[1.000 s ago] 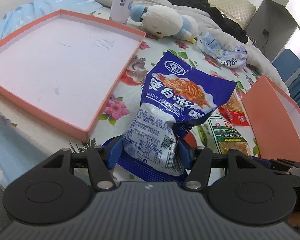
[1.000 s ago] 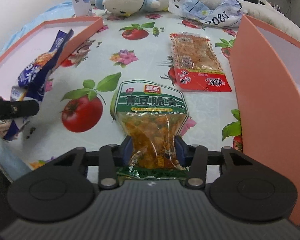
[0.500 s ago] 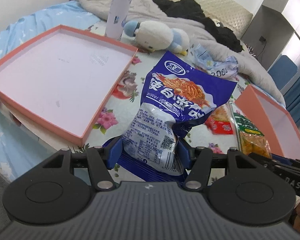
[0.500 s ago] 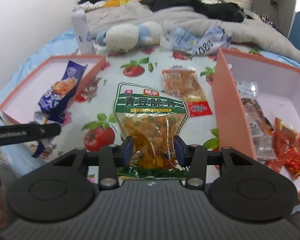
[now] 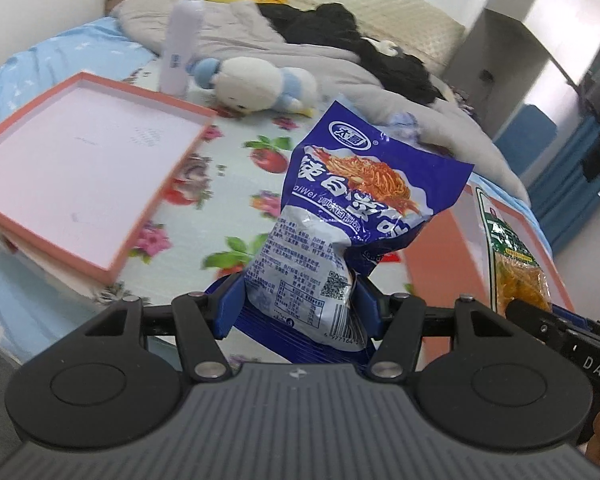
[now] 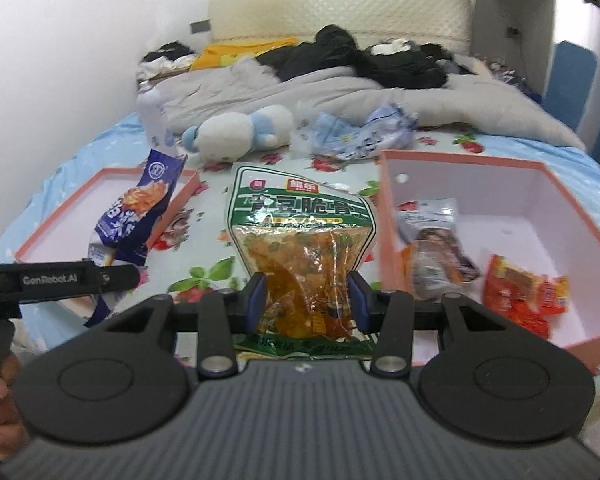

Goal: Organize snacks
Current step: 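Carry both packets over the deep pink box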

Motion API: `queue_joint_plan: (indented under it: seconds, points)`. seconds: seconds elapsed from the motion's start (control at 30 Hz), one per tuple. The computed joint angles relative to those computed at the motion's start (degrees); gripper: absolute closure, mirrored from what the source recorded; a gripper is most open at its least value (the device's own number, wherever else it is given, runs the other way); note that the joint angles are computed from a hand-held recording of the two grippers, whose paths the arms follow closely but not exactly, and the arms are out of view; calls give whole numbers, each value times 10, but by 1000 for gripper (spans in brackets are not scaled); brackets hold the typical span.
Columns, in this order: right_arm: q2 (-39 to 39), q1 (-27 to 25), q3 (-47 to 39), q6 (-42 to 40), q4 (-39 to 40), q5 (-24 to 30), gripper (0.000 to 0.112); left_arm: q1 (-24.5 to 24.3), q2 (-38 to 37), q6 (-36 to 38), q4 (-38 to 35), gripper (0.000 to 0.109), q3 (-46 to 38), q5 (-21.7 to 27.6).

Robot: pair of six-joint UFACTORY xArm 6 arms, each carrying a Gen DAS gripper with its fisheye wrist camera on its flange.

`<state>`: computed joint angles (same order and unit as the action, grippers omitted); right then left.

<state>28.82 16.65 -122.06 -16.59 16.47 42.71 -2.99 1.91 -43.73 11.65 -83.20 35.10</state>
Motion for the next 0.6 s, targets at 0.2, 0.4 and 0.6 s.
queue_joint_plan:
  seconds: [0.2,0.4,0.6]
  points:
    - [-53,-31,65,49,-24,-18,66,-35,39,35,-42,44,-61,2]
    - [-73,-58,85,93,-55,-25,66,-65,107,86,-88,44,-165,33]
    - [-38,-77,28,129,-69,0,66,-82,195,125,-124,44,-308,91]
